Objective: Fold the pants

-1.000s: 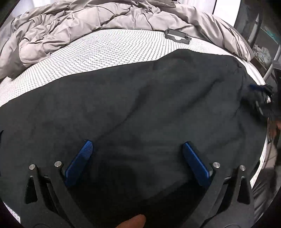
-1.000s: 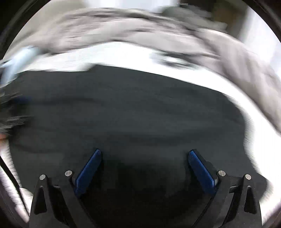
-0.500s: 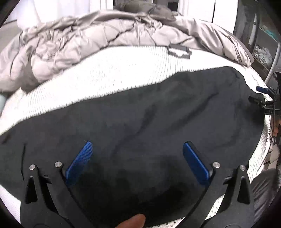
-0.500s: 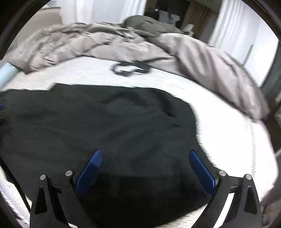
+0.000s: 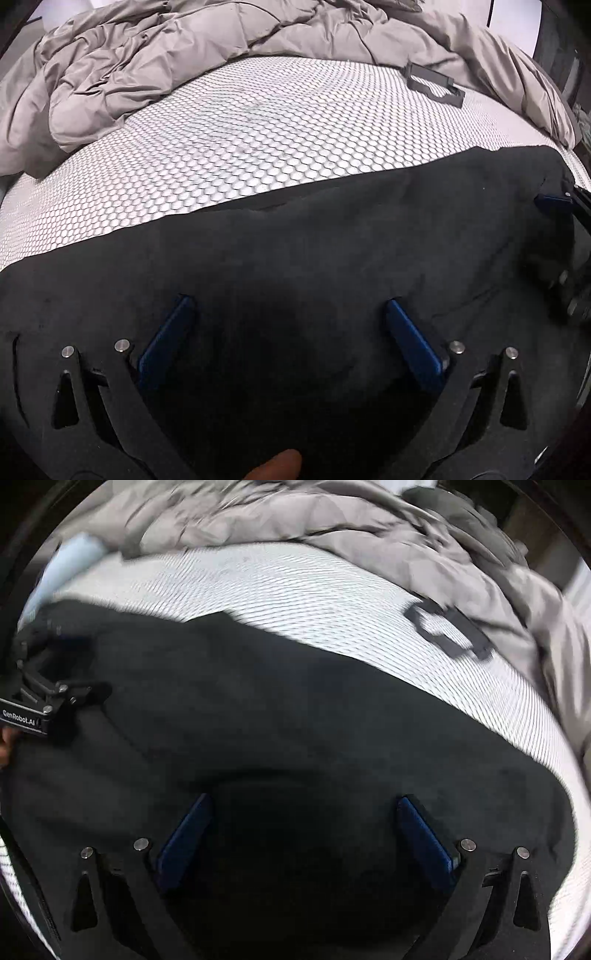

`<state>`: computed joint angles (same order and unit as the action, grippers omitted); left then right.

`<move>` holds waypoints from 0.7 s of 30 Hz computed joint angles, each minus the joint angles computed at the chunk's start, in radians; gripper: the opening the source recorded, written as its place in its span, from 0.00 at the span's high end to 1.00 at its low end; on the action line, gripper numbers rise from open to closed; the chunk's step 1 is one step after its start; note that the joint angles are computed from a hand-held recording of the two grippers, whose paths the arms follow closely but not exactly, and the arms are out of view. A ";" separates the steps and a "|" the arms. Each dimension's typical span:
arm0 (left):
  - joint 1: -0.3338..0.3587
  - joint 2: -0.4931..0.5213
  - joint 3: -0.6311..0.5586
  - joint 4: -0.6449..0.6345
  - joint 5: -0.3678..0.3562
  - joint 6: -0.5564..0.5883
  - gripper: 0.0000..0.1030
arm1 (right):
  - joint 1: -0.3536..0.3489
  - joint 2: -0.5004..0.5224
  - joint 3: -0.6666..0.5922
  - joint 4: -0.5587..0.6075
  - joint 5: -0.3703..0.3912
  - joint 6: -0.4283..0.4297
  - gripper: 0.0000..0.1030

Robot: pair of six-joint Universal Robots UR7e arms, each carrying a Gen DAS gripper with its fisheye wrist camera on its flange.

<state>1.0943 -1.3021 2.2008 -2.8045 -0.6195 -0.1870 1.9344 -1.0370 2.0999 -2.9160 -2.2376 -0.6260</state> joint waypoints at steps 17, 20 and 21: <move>-0.079 -0.049 0.023 -0.019 0.107 -0.061 0.01 | -0.022 -0.108 0.024 -0.316 -0.161 0.119 0.01; -0.051 -0.003 -0.019 -0.006 0.047 -0.069 0.01 | 0.016 -0.060 0.004 -0.183 -0.064 0.177 0.01; -0.047 0.012 -0.028 0.022 0.055 -0.081 0.00 | 0.024 -0.034 -0.012 -0.146 -0.032 0.177 0.01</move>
